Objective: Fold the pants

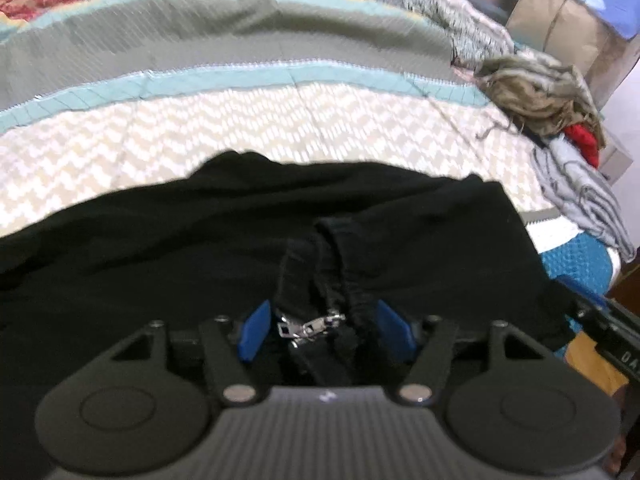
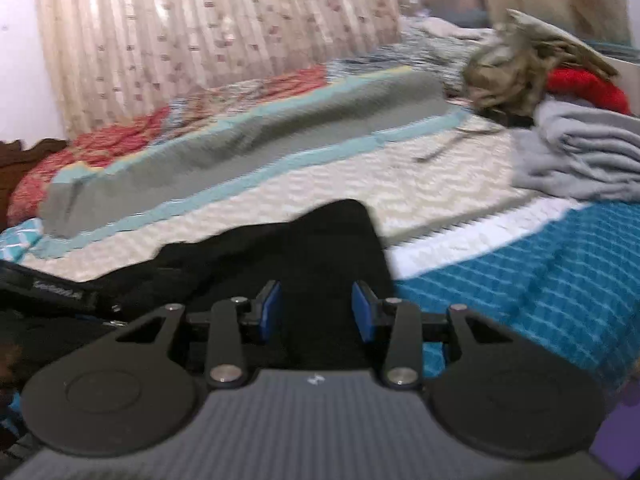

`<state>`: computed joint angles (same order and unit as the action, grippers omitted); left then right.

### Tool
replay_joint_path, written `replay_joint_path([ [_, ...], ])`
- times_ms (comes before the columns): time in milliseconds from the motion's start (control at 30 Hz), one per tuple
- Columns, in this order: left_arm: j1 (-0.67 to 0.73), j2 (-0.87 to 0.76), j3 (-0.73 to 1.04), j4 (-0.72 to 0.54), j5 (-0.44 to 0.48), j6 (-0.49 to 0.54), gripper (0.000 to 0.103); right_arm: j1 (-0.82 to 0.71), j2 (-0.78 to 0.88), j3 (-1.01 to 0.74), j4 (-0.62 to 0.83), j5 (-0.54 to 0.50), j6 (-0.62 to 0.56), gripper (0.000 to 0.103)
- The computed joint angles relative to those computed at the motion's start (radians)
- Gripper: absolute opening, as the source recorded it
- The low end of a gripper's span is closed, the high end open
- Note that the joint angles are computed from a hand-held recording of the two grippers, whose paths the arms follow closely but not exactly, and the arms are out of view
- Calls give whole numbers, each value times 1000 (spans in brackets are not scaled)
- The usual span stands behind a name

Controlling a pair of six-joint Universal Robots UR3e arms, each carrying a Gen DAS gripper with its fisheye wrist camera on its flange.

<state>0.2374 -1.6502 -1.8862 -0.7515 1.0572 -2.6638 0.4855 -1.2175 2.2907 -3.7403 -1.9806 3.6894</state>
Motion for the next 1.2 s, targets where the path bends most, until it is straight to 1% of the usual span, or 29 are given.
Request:
replay_joint_path([
  [133,169,144,-90,-85,-104,131,64,31,36,-109,64,79,-39,43],
  [200,270,210,-124,-148,-151,197,71,58,63,-183,113,109,-52,43],
  [233,326,249,-141,-195,-173,237,77,70,77,-222,143,127,-64,43],
  [267,378,279,-152,-237,-191,271,79,79,89,-255,166,139,-74,43],
  [400,614,375,-166,-444,-249,405,79,112,137,-391,254,192,-130,43],
  [500,768,395,-154,-557,-285,454,80,126,162,-486,332,221,-166,43],
  [600,894,359,-131,-596,-310,458,81,130,190,-571,408,258,-181,43],
  [667,946,320,-125,-569,-313,432,81,135,212,-629,454,282,-187,43],
  [767,989,244,-103,-521,-306,382,82,154,242,-703,522,289,-197,43],
  [900,993,141,-64,-478,-313,329,83,174,267,-771,616,296,-177,43],
  [967,979,98,-47,-450,-317,305,85,174,266,-782,656,302,-150,43],
  [1000,983,80,-33,-458,-321,310,86,171,261,-779,674,307,-130,43],
  [1100,963,16,-4,-422,-331,285,87,158,258,-786,733,328,-67,43],
  [1200,935,-44,27,-378,-331,239,88,144,254,-787,814,349,2,43],
])
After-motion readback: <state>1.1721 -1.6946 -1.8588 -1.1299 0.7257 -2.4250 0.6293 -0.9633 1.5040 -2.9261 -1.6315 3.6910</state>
